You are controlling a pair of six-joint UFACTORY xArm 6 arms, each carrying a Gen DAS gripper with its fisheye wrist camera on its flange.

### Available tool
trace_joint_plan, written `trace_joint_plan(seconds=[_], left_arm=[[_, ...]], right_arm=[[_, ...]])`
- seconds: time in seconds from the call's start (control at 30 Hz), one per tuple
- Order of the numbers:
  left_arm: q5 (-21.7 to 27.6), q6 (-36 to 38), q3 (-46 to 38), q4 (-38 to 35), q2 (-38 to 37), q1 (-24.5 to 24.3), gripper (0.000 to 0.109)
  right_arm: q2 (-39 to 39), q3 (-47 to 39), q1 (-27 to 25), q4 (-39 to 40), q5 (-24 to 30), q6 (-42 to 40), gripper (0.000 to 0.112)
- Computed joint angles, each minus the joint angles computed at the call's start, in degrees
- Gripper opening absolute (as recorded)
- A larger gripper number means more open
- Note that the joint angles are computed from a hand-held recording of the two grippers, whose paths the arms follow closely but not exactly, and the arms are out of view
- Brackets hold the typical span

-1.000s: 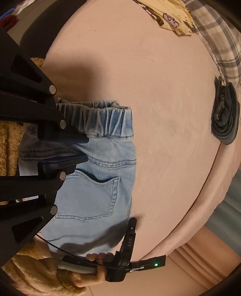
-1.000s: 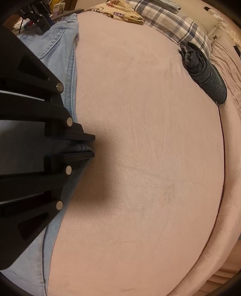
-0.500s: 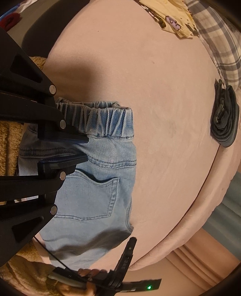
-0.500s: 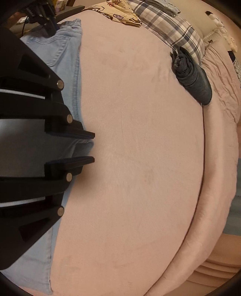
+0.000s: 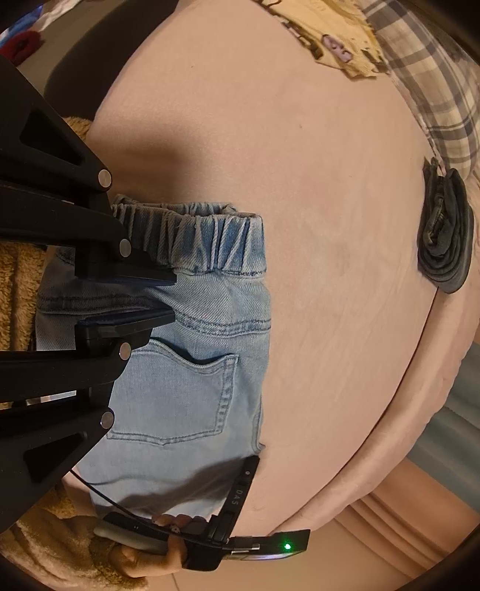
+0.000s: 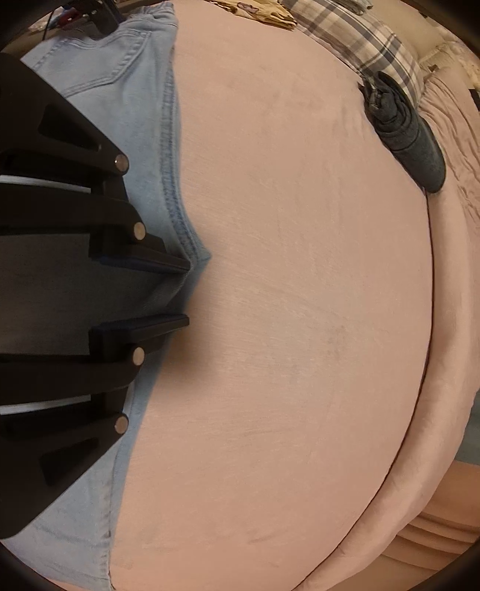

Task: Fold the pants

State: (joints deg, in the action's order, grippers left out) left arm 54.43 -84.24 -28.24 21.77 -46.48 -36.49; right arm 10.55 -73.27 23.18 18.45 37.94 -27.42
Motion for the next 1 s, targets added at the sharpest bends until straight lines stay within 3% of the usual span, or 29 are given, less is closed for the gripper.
trace_joint_plan(seconds=[0.17,0.27,0.33,0.47,0.57,0.63,0.67,0.73,0.87,1.0], left_arm=[[2.1,-0.2,-6.5,0.8,3.5,-1.5,0.021],[1.0,-0.2,-11.6,5.1,7.1,-2.6,0.038],[-5.4,1.5,-13.9,6.6,10.7,-1.6,0.054],[-14.9,10.5,-20.6,2.1,23.2,1.5,0.054],[-20.0,19.5,-27.9,-5.6,34.7,2.7,0.050],[-22.4,26.6,-32.8,-11.8,41.3,2.9,0.035],[-22.7,29.8,-35.9,-14.8,45.0,3.0,0.033],[-21.9,31.3,-40.4,-15.8,50.0,3.3,0.031],[-13.8,31.1,-50.2,-14.5,59.2,4.1,0.030],[-11.6,28.2,-51.3,-10.6,59.9,3.4,0.026]], right_arm=[[-2.0,-0.8,-4.4,10.8,3.2,-5.3,0.024],[-5.5,0.4,-9.3,13.6,2.6,-6.3,0.034],[-7.4,0.9,-14.0,12.2,2.7,-4.6,0.047],[-9.4,3.7,-22.4,9.3,1.8,-2.2,0.051],[-10.1,6.7,-26.5,4.1,0.6,0.8,0.049],[-10.4,8.5,-28.7,3.9,0.5,-0.3,0.046],[-10.3,9.2,-29.6,3.4,0.8,-0.3,0.046],[-9.9,10.3,-30.3,0.0,-0.4,2.1,0.044],[-8.1,11.1,-31.2,-6.0,-3.8,7.5,0.042],[-6.6,10.6,-31.4,-3.7,-5.1,7.1,0.042]])
